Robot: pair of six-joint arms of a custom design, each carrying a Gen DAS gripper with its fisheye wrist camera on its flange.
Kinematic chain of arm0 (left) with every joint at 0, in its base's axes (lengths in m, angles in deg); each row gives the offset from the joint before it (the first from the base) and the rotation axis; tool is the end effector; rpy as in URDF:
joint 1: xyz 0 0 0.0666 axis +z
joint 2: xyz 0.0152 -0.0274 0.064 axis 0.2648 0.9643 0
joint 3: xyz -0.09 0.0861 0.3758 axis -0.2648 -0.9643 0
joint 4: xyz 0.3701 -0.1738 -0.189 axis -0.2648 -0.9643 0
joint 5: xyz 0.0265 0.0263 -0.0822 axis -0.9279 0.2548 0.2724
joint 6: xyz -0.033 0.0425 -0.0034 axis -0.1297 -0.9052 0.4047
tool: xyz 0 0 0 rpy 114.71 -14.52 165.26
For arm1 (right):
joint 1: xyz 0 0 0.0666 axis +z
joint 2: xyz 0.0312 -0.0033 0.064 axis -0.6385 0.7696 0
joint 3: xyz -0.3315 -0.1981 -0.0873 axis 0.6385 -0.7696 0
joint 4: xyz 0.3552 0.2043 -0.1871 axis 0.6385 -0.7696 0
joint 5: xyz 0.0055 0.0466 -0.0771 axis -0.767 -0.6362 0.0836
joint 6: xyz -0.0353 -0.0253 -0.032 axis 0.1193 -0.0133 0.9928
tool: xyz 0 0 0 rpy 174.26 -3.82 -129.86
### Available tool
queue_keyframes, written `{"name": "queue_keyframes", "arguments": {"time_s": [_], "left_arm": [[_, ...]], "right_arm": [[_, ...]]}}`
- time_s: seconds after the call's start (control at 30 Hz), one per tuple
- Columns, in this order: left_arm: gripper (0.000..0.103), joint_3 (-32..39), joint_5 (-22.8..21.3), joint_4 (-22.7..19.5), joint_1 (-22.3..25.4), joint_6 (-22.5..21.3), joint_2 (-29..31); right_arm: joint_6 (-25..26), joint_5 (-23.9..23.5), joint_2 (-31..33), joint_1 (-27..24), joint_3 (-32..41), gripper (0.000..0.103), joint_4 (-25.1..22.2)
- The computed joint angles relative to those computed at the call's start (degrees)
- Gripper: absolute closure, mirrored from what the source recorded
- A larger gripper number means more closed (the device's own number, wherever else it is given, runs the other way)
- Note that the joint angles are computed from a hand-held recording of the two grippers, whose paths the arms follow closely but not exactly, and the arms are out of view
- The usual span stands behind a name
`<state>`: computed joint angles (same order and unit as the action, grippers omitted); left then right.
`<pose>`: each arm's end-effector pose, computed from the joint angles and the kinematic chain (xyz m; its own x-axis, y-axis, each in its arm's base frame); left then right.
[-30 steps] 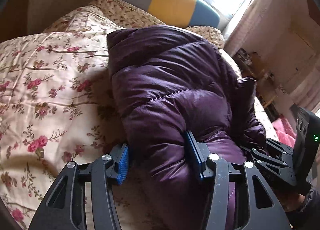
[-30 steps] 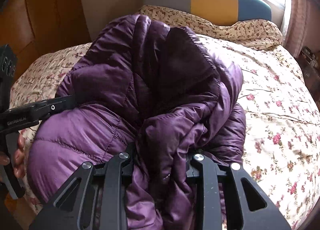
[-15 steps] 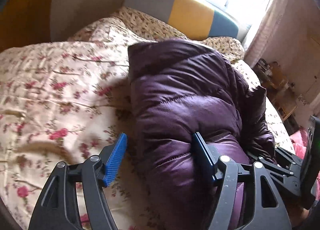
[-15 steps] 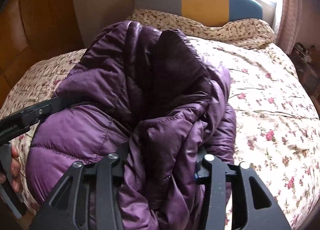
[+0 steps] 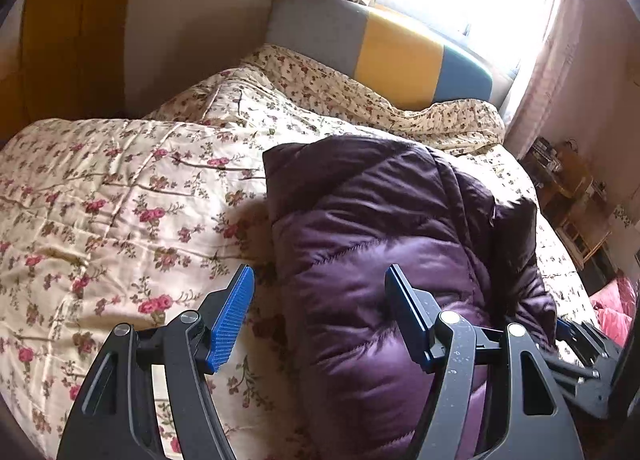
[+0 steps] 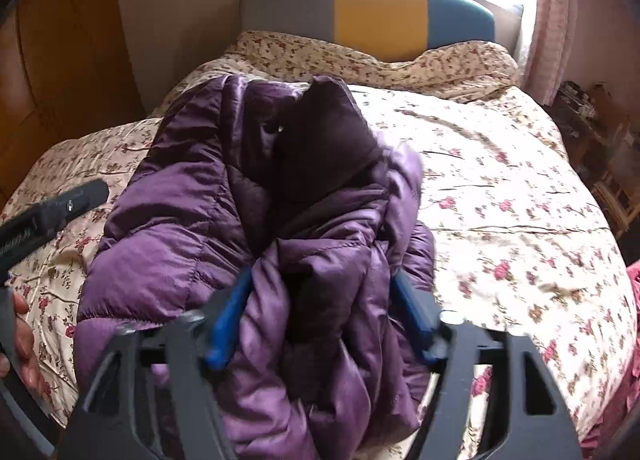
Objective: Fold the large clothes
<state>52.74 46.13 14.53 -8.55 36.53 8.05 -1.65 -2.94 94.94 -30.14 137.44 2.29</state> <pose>0.4243 -0.1759 0.5887 -0.6335 -0.3552 -0.6874 -0.2676 0.9342 -0.2361 0.4549 0.0809 0.5693 -0.7081 -0.2731 -0.6512 -0.3641 0.9313 0.0053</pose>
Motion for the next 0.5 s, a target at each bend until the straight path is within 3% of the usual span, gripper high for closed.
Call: {"name": "queue_keyframes", "arguments": {"time_s": [0.2, 0.33, 0.5], "left_arm": [[0.036, 2.1, -1.3, 0.4, -0.4, -1.8, 1.8], [0.036, 3.3, -1.8, -0.3, -0.2, -1.6, 2.9], [0.036, 4.1, -2.2, -0.1, -0.1, -2.5, 3.7]], "right_arm": [[0.2, 2.8, -1.8, 0.1, 0.0, 0.028, 2.2], [-1.6, 5.7, 0.0, 2.0, 2.4, 0.048, 2.9], [-2.5, 10.6, 2.8, 5.0, 4.7, 0.060, 4.2]]}}
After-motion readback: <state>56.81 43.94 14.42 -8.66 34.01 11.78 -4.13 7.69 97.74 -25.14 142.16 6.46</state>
